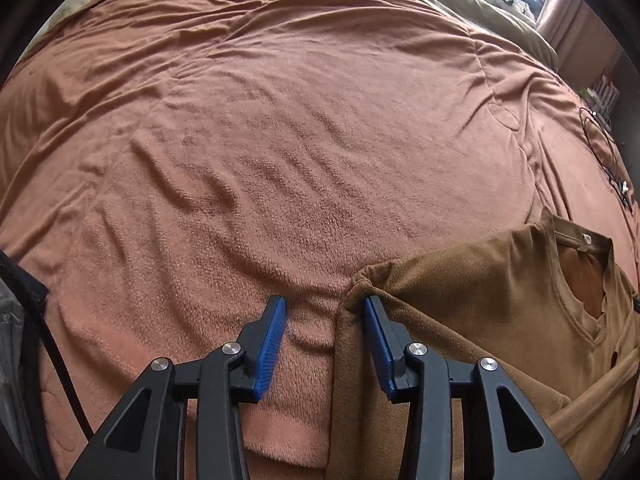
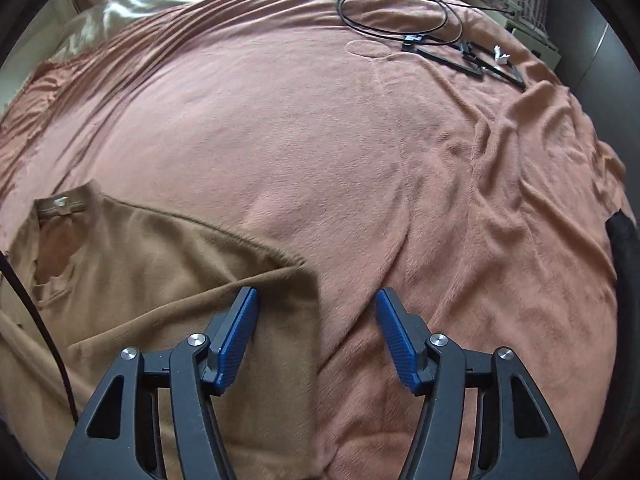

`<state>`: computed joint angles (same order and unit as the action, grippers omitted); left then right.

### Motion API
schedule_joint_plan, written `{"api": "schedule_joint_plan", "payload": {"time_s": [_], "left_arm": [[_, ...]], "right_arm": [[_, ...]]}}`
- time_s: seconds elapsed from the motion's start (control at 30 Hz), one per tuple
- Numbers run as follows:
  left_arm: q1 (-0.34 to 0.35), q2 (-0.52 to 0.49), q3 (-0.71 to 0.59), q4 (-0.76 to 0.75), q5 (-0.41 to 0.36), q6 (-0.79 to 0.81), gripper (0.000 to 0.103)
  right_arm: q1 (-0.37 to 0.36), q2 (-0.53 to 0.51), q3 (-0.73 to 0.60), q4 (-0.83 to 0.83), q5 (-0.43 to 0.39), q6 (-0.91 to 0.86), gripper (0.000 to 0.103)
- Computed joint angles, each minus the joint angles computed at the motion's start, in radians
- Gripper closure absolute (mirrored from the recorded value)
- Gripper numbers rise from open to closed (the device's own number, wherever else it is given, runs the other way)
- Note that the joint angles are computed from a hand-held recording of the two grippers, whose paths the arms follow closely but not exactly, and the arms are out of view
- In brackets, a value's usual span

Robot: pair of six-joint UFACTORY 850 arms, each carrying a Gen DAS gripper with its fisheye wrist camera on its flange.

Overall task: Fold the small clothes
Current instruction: 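Move both open tools to the folded edge of the tan shirt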

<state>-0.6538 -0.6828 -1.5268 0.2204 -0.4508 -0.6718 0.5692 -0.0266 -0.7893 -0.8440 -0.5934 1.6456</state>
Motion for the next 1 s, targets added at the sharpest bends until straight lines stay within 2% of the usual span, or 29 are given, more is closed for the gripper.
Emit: {"api": "schedule_joint_plan", "payload": {"time_s": [0.07, 0.17, 0.3, 0.4, 0.5, 0.67, 0.73, 1.0], "left_arm": [[-0.004, -0.016, -0.023, 0.044, -0.018, -0.048, 0.057], [0.003, -0.017, -0.038, 0.008, -0.032, -0.041, 0.057], [0.006, 0.061, 0.037, 0.082, 0.008, -0.116, 0.057], [0.016, 0.133, 0.121, -0.023, 0.069, -0.005, 0.057], [0.007, 0.180, 0.178, -0.064, 0.094, 0.073, 0.057], [-0.012, 0.243, 0.253, -0.222, 0.118, 0.301, 0.057], [-0.022, 0.265, 0.277, -0.248, 0.118, 0.367, 0.057], [-0.057, 0.285, 0.313, -0.217, 0.050, 0.487, 0.055]], "right_arm": [[-0.014, -0.006, 0.007, 0.003, 0.033, 0.015, 0.043], [-0.007, 0.008, 0.009, -0.001, 0.026, 0.024, 0.043], [0.027, 0.091, 0.055, -0.056, 0.004, 0.081, 0.043], [0.059, 0.164, 0.101, -0.070, -0.006, 0.096, 0.043], [0.099, 0.217, 0.138, -0.075, -0.016, 0.101, 0.043], [0.196, 0.275, 0.176, -0.080, -0.057, 0.123, 0.037], [0.235, 0.289, 0.184, -0.073, -0.085, 0.115, 0.032], [0.323, 0.285, 0.178, -0.018, -0.119, 0.039, 0.031]]}}
